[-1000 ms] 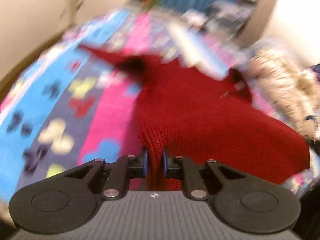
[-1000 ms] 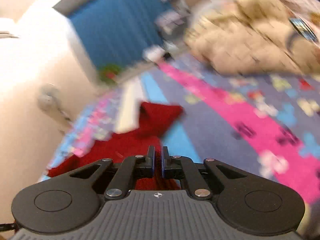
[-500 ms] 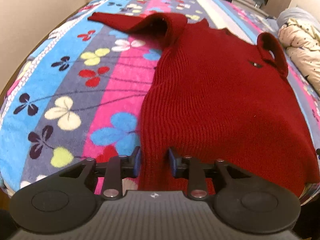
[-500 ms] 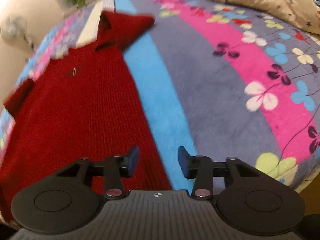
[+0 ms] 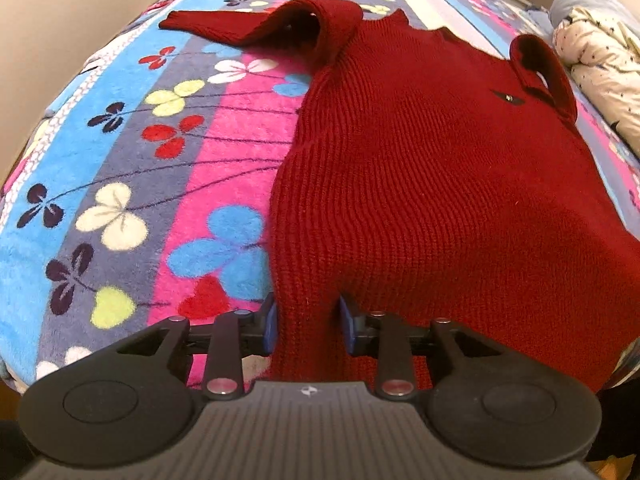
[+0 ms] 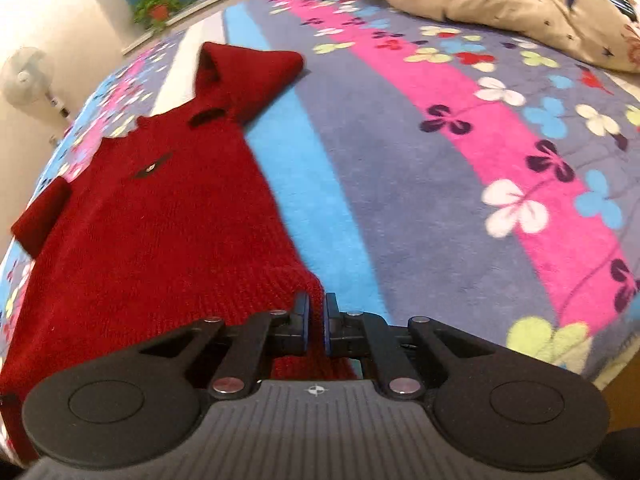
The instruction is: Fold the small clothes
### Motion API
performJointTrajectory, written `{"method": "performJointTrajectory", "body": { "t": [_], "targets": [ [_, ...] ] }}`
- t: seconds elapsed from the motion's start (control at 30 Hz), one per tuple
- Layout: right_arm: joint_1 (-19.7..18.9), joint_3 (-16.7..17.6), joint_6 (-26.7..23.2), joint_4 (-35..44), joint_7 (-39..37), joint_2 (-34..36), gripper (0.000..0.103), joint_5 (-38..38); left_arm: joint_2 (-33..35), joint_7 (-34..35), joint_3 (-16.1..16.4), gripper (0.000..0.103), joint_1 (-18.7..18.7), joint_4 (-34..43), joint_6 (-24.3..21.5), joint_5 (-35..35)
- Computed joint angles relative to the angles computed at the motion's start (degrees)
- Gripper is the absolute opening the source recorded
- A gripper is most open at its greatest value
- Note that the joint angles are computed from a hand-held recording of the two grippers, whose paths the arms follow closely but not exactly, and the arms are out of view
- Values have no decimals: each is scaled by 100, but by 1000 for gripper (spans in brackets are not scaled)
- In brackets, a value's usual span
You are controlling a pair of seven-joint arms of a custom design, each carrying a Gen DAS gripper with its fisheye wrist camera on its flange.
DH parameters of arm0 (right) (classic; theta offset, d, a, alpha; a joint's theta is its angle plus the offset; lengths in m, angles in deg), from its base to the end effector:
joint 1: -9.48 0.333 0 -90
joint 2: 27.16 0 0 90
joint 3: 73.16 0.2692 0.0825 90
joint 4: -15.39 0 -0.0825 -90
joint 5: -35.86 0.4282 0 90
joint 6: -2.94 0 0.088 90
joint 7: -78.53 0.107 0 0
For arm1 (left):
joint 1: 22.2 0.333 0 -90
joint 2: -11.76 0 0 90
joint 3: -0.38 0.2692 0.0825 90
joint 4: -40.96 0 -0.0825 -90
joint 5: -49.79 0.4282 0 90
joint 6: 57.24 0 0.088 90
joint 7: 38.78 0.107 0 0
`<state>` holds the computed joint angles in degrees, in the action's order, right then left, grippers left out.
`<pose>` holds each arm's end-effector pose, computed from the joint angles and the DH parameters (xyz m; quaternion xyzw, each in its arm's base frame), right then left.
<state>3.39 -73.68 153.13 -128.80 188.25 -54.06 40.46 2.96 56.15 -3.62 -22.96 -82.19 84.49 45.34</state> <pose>0.4986 -0.0596 0.4453 -0.4818 0.8288 -0.1515 0.2409 0.5898 -0.0497 0.4555 -0.6438 0.7273 -0.1849 0.1496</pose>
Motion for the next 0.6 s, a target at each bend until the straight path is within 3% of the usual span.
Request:
{"method": "performJointTrajectory", "body": {
  "t": [0.1,0.2,0.27,0.43,0.5,0.6],
  "targets": [
    [-67,187,-224,177,17,197,6,-420,-3,-61,-31,34,6,-6,-15,134],
    [-18,108,-231,181,24,190,8,-428,-20,-82,-25,35,1,-28,43,136],
    [-32,76,39,22,18,45,10,-429,-60,-75,-8,36,-11,-70,156,65],
    [-361,453,1190,-395,261,-323,14,-951,-134,-141,36,36,-29,-148,489,-130],
    [-100,255,1498,-486,-97,-360,26,-733,-177,-184,45,36,-36,-199,674,-162],
    [546,-184,1819,-586,-1028,-387,27,-219,-231,-136,72,38,-79,-257,874,-239]
  ]
}}
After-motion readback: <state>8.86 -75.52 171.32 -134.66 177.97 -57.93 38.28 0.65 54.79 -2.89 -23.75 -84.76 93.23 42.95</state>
